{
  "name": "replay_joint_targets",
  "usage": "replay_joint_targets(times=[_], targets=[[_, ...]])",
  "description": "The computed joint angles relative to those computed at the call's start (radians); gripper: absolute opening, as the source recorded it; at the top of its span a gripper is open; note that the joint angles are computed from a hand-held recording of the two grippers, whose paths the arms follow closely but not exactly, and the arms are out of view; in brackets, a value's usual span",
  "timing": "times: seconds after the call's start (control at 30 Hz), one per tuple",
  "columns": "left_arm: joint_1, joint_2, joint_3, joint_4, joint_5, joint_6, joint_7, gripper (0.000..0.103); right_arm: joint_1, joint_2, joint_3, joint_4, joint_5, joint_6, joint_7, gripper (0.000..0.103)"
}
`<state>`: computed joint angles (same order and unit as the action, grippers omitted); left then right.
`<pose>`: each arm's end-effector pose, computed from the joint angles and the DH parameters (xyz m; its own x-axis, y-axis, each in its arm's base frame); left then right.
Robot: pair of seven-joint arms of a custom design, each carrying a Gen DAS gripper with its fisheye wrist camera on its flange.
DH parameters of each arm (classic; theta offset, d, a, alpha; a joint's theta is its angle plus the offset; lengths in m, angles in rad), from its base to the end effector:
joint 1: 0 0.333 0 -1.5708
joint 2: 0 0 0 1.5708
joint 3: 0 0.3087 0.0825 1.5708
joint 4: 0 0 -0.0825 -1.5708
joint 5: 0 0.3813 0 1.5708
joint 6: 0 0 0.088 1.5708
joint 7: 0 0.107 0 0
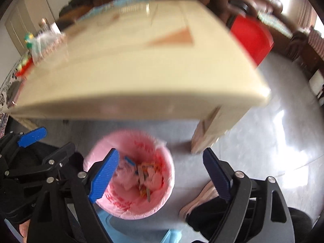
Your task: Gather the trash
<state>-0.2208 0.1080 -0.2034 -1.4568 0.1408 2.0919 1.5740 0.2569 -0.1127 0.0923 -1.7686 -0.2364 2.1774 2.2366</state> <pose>0.5759 -0.2437 0.6692 -0.4090 -0.9046 -0.1204 -0.7616 0.4110 -0.5010 0.5320 0.1875 0.6507 -0.1982 -0.9745 -0.1054 -0.8191 0.2237 -0.5283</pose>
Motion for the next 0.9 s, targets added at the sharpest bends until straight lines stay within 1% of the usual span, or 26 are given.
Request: replay_joint_targets(times=[0.13,0.17,0.23,0.33,0.43,0.5,0.57,0.7,0.9], targets=[[0.003,-0.035,-0.002,0.026,-0.027,0.033,0.0,0.075,-0.005,-0.056,0.024,0.013,-0.108,0.006,0.056,0.089],[0.005,-0.043,-0.002,0.029,-0.037,0.039,0.001,0.077,-0.007,-0.069,0.03,0.017,-0.13,0.007,0.069,0.09],[0.005,-0.064,-0.002,0.029,-0.026,0.054,-0.021,0.078,-0.012,-0.101,0.042,0.018,-0.168,0.023,0.1,0.094],[0.004,-0.101,-0.006,0.016,0.001,0.094,-0.055,0.079,-0.023,-0.132,0.066,0.031,-0.225,0.027,0.136,0.096],[0.01,-0.129,-0.006,0.016,-0.01,0.116,-0.072,0.083,-0.031,-0.151,0.095,0.057,-0.28,0.005,0.17,0.096],[0.015,-0.149,-0.006,0.016,0.004,0.128,-0.107,0.085,-0.033,-0.159,0.112,0.077,-0.309,-0.015,0.188,0.096],[0.019,-0.164,-0.009,0.009,0.03,0.139,-0.138,0.085,-0.033,-0.159,0.126,0.098,-0.332,-0.031,0.204,0.096],[0.028,-0.182,-0.007,0.011,0.015,0.136,-0.154,0.087,-0.028,-0.164,0.142,0.125,-0.364,-0.058,0.231,0.096],[0.037,-0.205,-0.011,-0.004,0.034,0.15,-0.174,0.088,-0.019,-0.179,0.15,0.126,-0.379,-0.075,0.244,0.096]])
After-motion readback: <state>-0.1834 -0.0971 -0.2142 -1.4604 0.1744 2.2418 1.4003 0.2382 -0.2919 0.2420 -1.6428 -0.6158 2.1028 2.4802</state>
